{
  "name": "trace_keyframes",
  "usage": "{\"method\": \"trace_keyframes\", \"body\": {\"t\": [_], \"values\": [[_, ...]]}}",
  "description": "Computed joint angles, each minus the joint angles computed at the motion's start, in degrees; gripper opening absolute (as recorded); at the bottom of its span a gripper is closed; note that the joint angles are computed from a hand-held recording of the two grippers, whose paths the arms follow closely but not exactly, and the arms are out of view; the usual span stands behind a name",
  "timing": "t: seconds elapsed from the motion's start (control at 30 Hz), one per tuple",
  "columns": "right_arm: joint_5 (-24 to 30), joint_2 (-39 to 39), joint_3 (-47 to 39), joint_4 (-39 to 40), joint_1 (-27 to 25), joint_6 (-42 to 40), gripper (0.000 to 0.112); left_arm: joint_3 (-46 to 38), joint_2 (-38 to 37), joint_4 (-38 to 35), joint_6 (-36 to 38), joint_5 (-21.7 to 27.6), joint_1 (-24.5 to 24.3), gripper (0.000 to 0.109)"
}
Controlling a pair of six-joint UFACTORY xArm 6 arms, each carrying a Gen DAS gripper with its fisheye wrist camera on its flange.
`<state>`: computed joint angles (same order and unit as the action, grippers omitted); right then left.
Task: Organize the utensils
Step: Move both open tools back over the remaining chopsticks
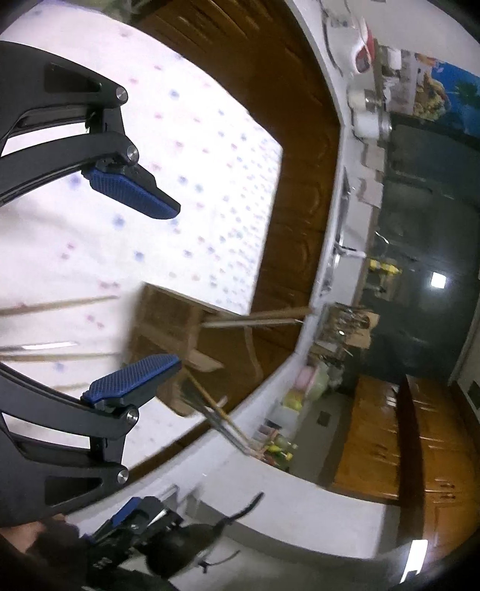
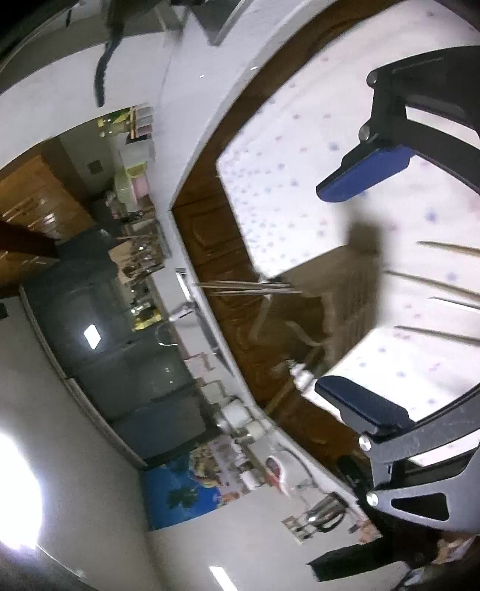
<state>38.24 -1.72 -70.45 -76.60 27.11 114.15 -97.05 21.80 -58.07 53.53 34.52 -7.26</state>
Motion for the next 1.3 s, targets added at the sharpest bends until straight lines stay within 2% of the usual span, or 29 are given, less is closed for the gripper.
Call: {"method": "trace_keyframes", "body": {"t": [0.17,0.4,0.67,0.97,1.3], "values": [[2.7,-0.1,3.6,3.5,3.4,-1.3,0.097,7.5,-3.0,2.6,-0.4,0.2,0.6,0.079],[5.6,-1.4,7.9,6.1,6.6,-0.4,0.097,14.0,-5.4,4.9,-0.2,0.2,1.3,0.079],[5.7,-1.5,10.2,8.0,7.7,0.2,0.097,16.7,-6.3,8.1,-1.0,-0.2,1.4,0.079],[5.1,1.4,7.6,11.3,7.5,-5.8,0.095,16.0,-4.8,13.1,-4.5,0.4,0.9,0.079],[0.9,4.3,6.6,18.0,4.3,-10.8,0.066,12.9,-1.5,16.7,-8.1,2.6,0.6,0.078]]}}
